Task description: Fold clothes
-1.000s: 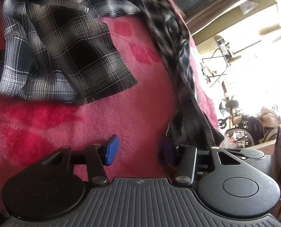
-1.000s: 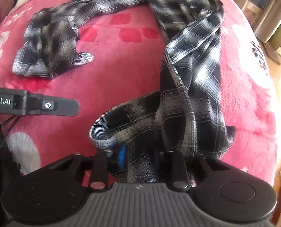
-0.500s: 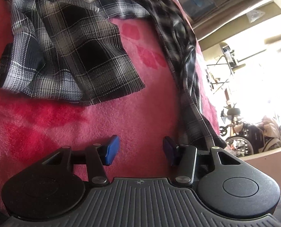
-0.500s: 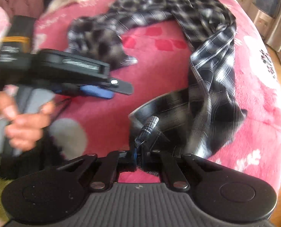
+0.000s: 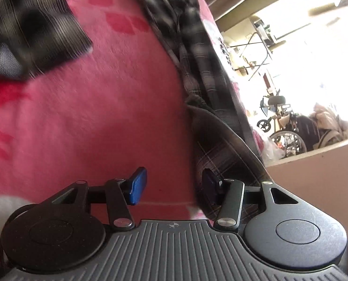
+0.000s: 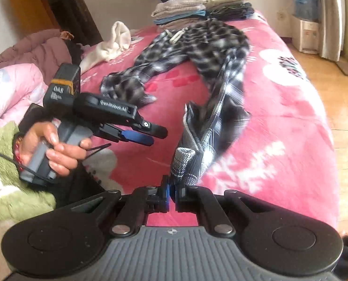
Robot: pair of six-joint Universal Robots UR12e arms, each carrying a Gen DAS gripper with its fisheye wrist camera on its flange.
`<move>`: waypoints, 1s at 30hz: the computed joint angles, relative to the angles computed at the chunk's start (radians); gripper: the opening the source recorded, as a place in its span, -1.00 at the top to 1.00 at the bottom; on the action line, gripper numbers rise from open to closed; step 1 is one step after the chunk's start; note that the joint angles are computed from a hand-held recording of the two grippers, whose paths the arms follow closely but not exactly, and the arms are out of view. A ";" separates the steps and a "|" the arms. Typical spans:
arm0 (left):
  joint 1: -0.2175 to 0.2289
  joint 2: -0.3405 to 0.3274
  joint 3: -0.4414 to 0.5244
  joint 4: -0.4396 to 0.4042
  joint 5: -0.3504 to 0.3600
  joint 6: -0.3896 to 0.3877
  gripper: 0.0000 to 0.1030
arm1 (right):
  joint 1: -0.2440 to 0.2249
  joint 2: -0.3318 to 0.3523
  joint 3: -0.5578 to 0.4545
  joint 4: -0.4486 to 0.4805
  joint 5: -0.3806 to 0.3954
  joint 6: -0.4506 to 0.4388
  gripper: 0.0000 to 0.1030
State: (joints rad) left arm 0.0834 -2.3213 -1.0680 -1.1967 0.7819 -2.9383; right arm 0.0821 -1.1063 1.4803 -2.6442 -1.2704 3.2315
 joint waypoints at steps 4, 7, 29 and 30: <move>-0.003 -0.021 0.019 0.052 -0.025 -0.140 0.00 | -0.006 -0.006 0.040 -0.064 0.009 -0.041 0.93; -0.010 -0.049 0.070 0.073 -0.033 -0.207 -0.01 | -0.005 0.000 0.046 -0.089 0.019 -0.078 0.93; -0.077 -0.133 0.264 -0.074 0.180 -0.239 0.97 | -0.014 0.006 0.049 -0.107 0.029 -0.077 0.93; -0.076 -0.117 0.243 -0.049 0.194 -0.235 0.97 | -0.012 0.004 0.050 -0.120 0.009 -0.076 0.93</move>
